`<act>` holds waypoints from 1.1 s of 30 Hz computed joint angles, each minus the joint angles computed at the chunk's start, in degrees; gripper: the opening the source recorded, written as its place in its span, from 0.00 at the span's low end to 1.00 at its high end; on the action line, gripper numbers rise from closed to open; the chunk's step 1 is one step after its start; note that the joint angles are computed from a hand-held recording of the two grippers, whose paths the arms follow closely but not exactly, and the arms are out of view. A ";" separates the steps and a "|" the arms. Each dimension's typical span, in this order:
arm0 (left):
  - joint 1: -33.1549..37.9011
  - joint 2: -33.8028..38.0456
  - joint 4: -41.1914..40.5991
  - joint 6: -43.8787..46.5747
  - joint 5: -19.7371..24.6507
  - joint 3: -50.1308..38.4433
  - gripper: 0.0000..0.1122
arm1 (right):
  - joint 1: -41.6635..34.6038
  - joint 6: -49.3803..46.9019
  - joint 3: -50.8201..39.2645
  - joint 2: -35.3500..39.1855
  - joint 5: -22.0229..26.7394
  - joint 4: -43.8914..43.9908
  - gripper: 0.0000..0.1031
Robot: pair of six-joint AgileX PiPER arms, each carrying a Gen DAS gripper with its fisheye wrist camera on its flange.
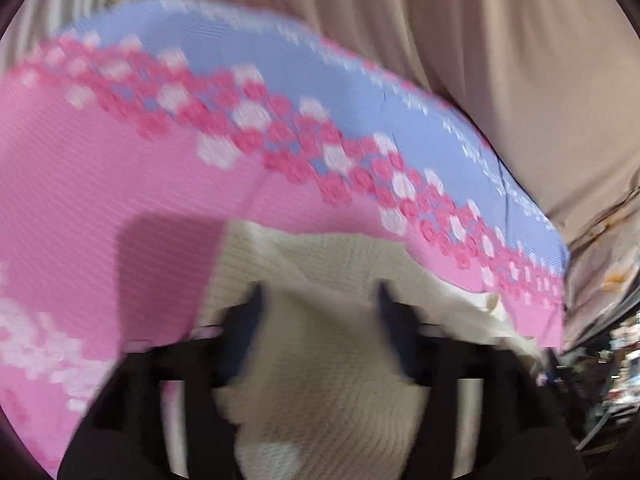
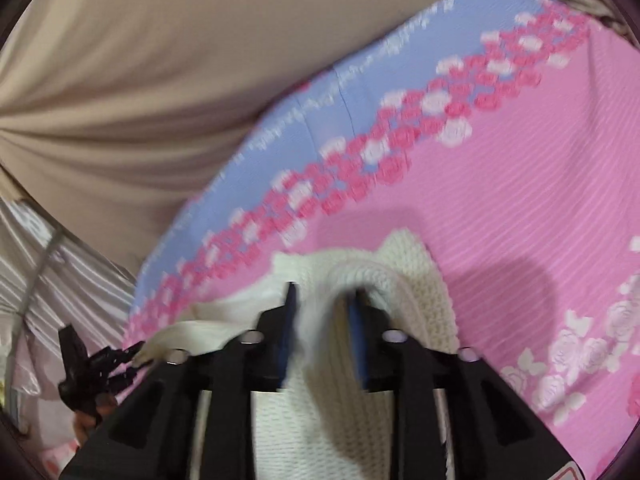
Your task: Fold small clothes
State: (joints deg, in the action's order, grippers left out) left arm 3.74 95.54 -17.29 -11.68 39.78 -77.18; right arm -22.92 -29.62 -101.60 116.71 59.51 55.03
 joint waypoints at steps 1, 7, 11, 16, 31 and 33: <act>-0.58 -1.85 4.04 -2.51 -0.33 1.17 0.69 | -0.32 -0.66 2.47 -2.29 -1.97 0.38 0.50; 1.60 -5.04 4.79 -3.19 9.57 4.53 0.69 | -2.57 3.59 9.00 -8.92 -0.90 -8.54 0.65; 3.90 -10.96 1.68 -2.80 14.22 12.19 0.69 | -4.47 3.77 19.19 -16.50 2.20 -17.00 0.65; 5.25 -13.04 0.67 -1.85 16.00 19.58 0.44 | -5.38 3.82 29.79 -21.01 3.37 -23.38 0.65; 5.25 -19.28 6.15 -4.87 22.53 21.96 0.16 | -9.17 1.77 31.27 -22.27 7.10 -27.05 0.19; 3.55 -20.39 8.34 -6.63 24.30 18.33 0.25 | -8.52 3.83 29.02 -24.01 7.18 -26.94 0.24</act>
State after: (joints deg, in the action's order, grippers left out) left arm 7.29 75.15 -8.95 -18.31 64.08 -58.85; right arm -31.44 -25.80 -72.59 92.70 66.69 28.10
